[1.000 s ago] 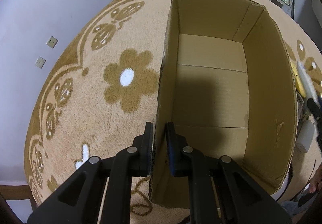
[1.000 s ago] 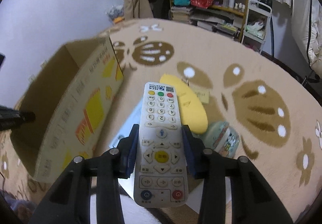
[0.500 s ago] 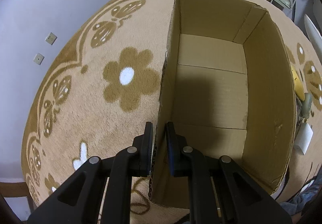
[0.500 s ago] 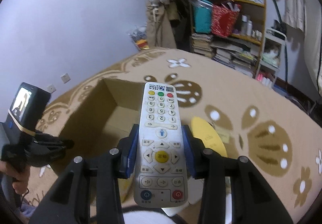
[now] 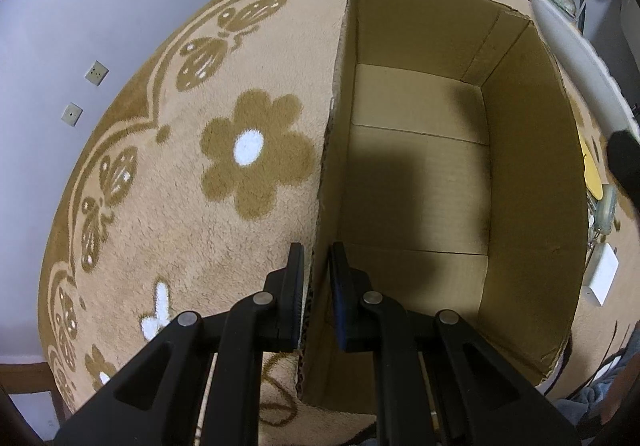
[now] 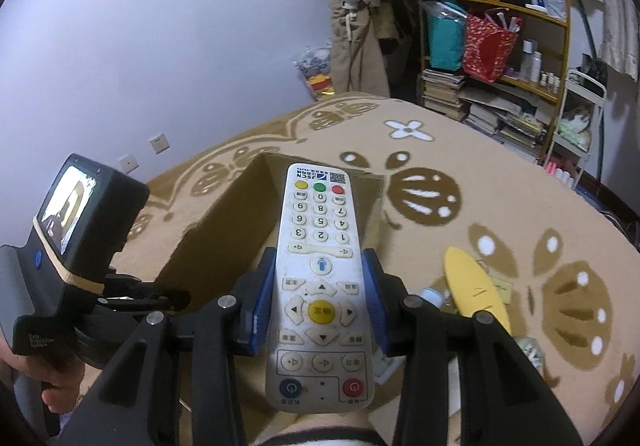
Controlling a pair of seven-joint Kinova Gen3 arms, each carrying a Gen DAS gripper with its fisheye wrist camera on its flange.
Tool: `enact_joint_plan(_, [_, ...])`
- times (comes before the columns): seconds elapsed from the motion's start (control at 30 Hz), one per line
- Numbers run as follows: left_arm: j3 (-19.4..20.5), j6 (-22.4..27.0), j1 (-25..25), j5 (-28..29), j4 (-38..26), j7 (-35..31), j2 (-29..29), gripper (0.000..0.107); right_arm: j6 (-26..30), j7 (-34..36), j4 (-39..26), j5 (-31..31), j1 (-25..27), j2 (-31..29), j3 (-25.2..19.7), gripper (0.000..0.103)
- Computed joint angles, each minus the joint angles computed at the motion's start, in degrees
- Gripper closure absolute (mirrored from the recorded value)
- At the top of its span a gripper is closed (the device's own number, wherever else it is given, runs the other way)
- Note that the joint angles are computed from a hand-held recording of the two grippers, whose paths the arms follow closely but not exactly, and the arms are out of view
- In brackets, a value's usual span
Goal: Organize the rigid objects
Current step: 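Carry the white remote into the box with the right tool and release it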
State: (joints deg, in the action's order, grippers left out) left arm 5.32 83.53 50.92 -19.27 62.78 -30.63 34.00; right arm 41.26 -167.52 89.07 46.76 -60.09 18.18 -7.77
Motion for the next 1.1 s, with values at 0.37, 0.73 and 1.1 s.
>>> enact_joint_plan(0.37, [0.28, -1.47, -0.58, 0.49, 1.66, 0.21, -1.02, 0.096, 0.59, 10.08, -3.53, -6.07, 0.7, 3.5, -0.24, 0.059])
enact_joint_plan(0.73, [0.31, -0.56, -0.19, 0.27, 0.85, 0.04, -0.56, 0.096, 1.25, 13.6, -4.95, -9.12, -0.82, 4.45, 1.15, 0.062])
enact_joint_plan(1.1, [0.34, -0.85, -0.43, 0.44, 1.63, 0.24, -0.99, 0.095, 1.4, 9.06, -3.51, -5.37, -2.69, 2.4, 2.76, 0.038])
